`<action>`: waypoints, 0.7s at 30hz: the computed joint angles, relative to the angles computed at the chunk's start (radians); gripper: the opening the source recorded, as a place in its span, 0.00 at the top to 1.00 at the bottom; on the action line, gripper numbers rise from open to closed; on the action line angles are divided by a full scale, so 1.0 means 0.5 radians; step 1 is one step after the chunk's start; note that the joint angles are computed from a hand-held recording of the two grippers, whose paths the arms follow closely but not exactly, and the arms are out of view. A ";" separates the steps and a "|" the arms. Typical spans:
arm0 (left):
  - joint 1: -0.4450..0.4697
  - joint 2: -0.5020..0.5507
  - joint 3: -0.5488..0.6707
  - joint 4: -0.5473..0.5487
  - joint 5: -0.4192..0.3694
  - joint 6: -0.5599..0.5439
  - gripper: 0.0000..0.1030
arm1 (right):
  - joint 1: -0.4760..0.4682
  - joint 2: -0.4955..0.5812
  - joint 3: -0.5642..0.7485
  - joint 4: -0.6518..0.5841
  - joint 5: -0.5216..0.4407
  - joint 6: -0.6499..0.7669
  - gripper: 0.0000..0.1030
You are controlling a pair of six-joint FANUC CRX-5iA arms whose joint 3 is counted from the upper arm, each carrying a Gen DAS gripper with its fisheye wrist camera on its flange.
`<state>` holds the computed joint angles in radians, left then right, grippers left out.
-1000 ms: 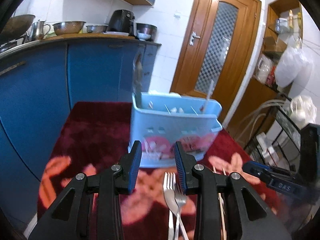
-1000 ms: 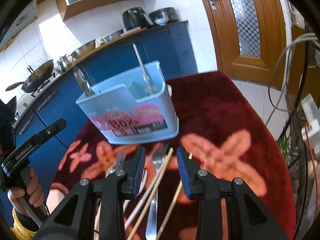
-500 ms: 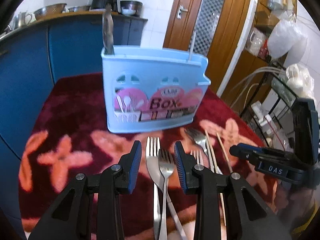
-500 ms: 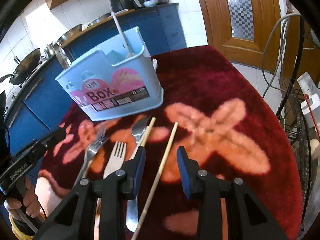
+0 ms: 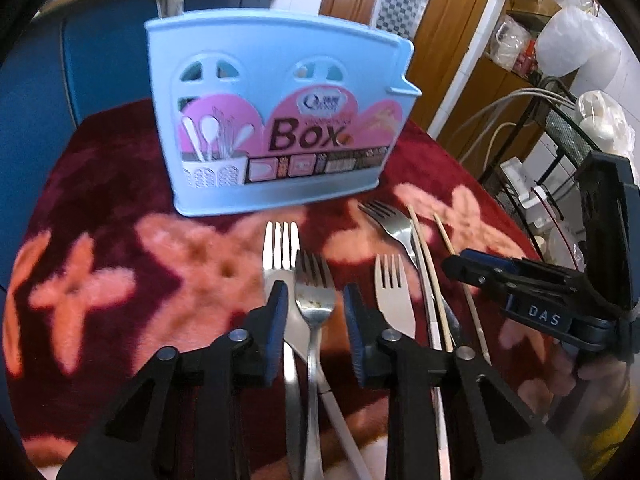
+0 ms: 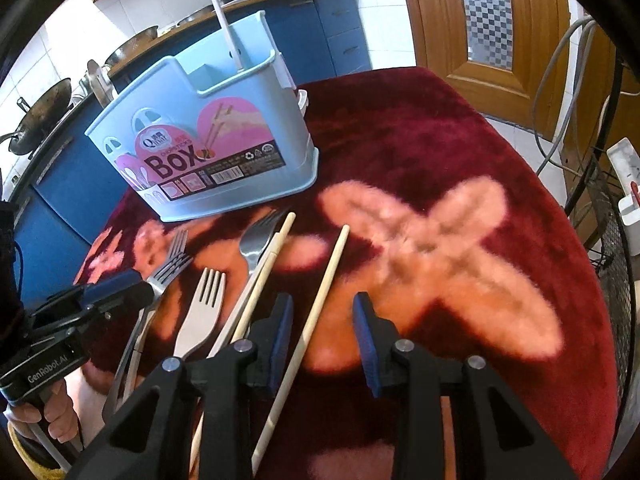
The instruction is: Organize utensils
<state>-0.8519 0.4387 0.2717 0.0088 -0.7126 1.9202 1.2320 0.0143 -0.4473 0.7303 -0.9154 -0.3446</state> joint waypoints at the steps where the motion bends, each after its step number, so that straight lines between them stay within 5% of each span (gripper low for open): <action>1: -0.010 0.006 0.016 -0.027 -0.009 0.017 0.76 | 0.001 0.004 0.007 -0.008 -0.019 0.013 0.80; 6: -0.024 0.023 0.026 0.052 -0.023 -0.074 0.86 | 0.005 -0.030 -0.017 -0.024 -0.001 0.037 0.90; 21: 0.002 0.188 0.198 0.314 -0.253 -0.351 0.87 | -0.076 -0.109 -0.006 -0.292 0.153 0.353 0.89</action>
<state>-0.8510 0.5327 0.3708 0.1659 -0.8391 1.7446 1.1938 -0.0403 -0.4502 0.5845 -0.8392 -0.1680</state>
